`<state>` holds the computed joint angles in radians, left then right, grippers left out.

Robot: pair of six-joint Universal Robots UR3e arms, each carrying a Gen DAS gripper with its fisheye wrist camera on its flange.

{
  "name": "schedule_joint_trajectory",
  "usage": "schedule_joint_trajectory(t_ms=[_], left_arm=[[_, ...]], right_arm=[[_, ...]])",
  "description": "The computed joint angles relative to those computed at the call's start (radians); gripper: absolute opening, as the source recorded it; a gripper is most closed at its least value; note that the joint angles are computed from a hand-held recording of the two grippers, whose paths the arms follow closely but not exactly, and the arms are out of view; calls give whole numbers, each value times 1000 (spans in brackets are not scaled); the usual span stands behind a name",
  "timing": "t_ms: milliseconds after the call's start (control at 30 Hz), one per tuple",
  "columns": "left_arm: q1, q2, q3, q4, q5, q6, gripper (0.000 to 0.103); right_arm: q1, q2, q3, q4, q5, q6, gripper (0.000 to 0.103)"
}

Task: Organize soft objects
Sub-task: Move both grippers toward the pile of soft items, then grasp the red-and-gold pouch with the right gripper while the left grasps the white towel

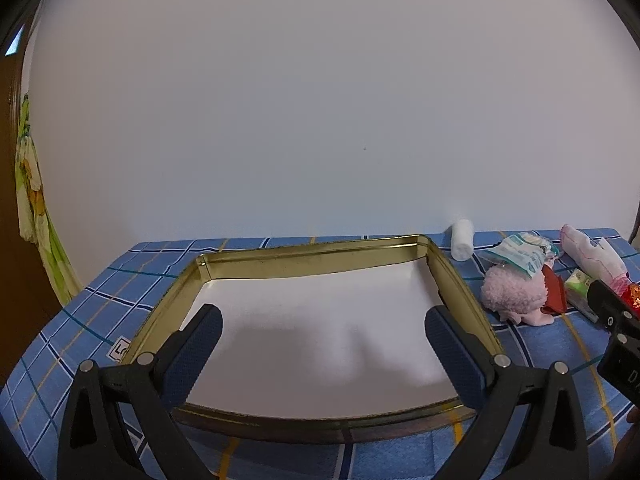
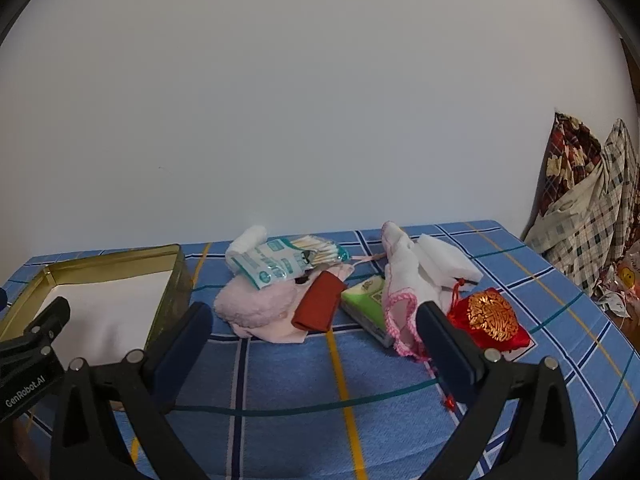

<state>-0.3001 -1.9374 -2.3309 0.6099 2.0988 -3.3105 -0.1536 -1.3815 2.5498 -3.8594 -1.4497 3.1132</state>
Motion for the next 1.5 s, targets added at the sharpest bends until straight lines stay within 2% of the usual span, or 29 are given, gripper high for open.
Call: schedule_joint_trajectory(t_ms=[200,500,533,633,733,967,1167,1300,1367,1467,1500], left_arm=[[22,22,2,-41,-24,-15,103],[-37,-3,9,-7,6,6,103],[-44,-3,9,-3,2,10,103],[-65,8,13,-15,-22,3,103],[-85,17,23,-40,-43,-3,103],[-184,-15,113,-113,-26,-13,103],[-243,-39,205,-219,-70,-54,103],[-291,-80,296,-284,-58,-89,103],[-302,-93,322,-306,-59,-91,103],[-318,-119,363,-330,-55,-84,103],[-323,-127,377,-337,-55,-82,103]], right_arm=[[-24,-22,1,38,31,5,103],[-107,-64,8,94,98,-23,103],[-131,-74,15,97,113,-22,103],[-270,-135,36,195,246,-29,103],[-370,-166,43,274,325,-82,103],[-641,-205,101,279,465,-253,103],[-800,-166,-18,493,548,-346,101],[-802,-152,-90,672,566,-439,95],[-790,-144,-111,715,556,-469,91],[-752,-126,-145,771,540,-507,91],[-741,-121,-170,829,551,-536,91]])
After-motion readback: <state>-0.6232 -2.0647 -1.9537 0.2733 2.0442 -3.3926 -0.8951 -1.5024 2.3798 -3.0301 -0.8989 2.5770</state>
